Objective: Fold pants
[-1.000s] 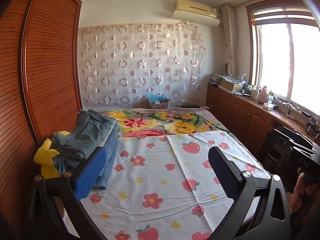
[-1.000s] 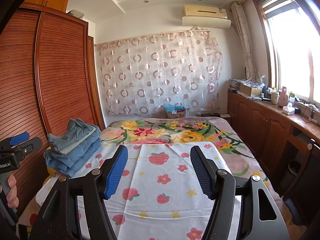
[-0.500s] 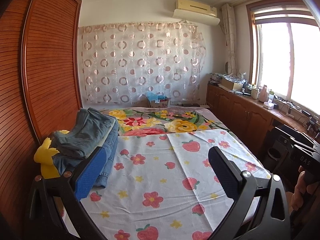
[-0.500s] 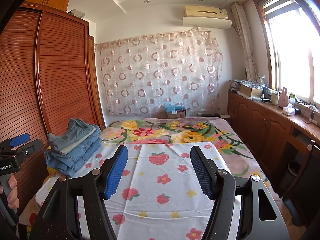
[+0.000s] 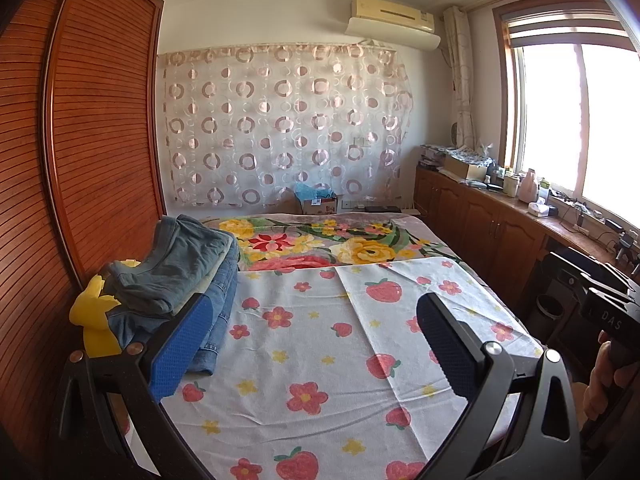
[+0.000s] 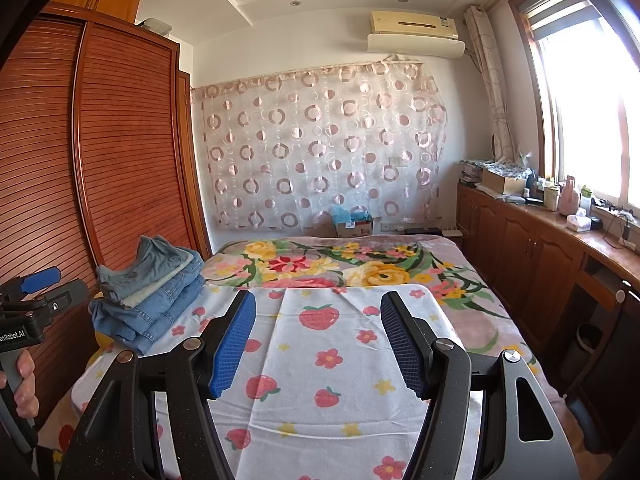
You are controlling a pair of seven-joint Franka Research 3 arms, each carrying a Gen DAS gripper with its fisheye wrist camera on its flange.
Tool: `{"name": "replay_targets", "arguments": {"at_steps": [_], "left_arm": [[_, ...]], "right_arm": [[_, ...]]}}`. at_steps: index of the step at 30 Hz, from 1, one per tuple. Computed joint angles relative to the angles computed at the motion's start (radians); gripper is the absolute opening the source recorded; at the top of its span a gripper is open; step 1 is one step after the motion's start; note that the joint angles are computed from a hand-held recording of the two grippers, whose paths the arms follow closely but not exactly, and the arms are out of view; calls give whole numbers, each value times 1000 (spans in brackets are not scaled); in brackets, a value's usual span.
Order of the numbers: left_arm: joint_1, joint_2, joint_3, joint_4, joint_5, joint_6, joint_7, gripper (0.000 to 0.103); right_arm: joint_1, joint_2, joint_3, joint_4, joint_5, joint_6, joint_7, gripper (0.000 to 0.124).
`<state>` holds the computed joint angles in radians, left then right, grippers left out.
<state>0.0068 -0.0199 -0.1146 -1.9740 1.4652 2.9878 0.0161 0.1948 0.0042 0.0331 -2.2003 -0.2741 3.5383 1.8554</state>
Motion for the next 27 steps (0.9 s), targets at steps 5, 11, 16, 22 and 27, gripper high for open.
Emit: {"name": "replay_targets", "arguments": {"at_steps": [5,11,16,22,27], "left_arm": [[0,0,1,0,-1,2,0,102],[0,0,0,0,-4,1,4,102],[0,-1,0,0,-1,0,1,102],[0,0,0,1,-5,0,6,102],[0,1,0,2,1,1,-1,102]], "right_arm": [[-12,3,-5,7,-55,1,45,67],[-17,9,-2,12,-68,4,53,67],[-24,12,3,16,-77,4,59,67],[-24,12,5,13,-70,5,52,67],[-24,11,5,11,-72,5,53,67]]}}
